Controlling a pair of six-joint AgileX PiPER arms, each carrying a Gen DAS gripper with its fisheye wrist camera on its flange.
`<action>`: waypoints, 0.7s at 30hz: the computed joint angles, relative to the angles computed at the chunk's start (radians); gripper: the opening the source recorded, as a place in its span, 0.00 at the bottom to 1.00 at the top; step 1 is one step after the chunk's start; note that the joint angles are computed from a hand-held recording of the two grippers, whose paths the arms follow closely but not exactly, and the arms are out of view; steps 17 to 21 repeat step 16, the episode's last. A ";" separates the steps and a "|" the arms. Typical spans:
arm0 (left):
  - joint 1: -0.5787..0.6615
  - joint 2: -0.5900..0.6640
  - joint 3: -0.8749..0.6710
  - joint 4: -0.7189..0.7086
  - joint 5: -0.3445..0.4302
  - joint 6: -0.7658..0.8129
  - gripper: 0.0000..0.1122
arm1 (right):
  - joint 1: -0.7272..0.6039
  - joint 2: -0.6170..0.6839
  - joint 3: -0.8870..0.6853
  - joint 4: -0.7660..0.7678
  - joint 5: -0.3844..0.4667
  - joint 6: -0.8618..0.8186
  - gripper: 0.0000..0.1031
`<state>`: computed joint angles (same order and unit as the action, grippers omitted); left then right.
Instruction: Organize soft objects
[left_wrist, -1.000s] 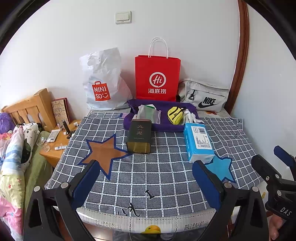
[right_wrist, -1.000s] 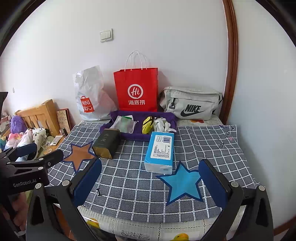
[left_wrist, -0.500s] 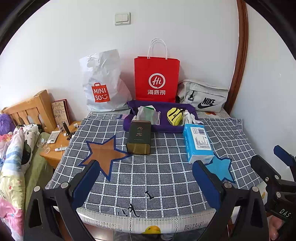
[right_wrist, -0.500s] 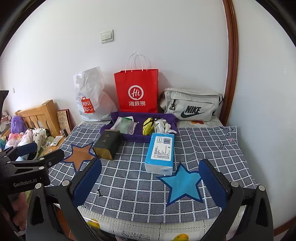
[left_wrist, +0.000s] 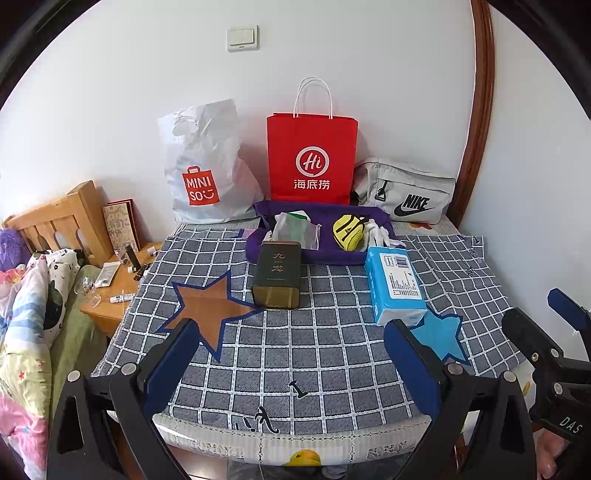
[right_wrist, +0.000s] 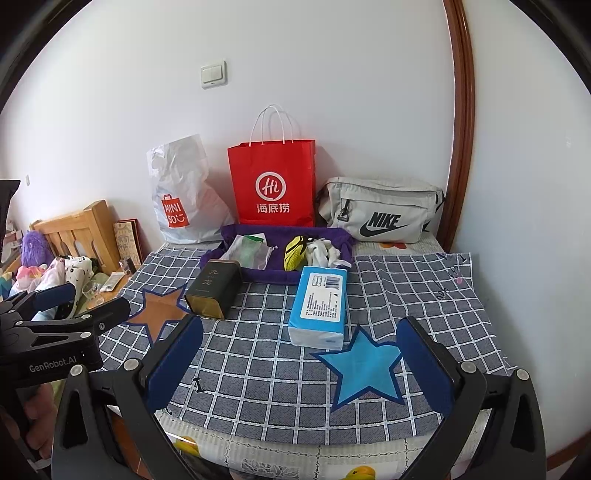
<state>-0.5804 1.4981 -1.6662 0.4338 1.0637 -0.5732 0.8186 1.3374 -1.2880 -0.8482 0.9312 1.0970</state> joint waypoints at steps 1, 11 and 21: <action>0.001 -0.001 0.002 -0.001 -0.001 0.000 0.90 | -0.001 0.001 -0.003 0.001 0.000 -0.002 1.00; -0.001 0.003 -0.003 0.000 0.002 0.000 0.90 | -0.002 -0.002 -0.010 0.008 0.001 -0.013 1.00; 0.025 0.029 -0.028 -0.032 -0.002 0.032 0.90 | -0.028 0.007 0.006 0.022 -0.026 -0.016 1.00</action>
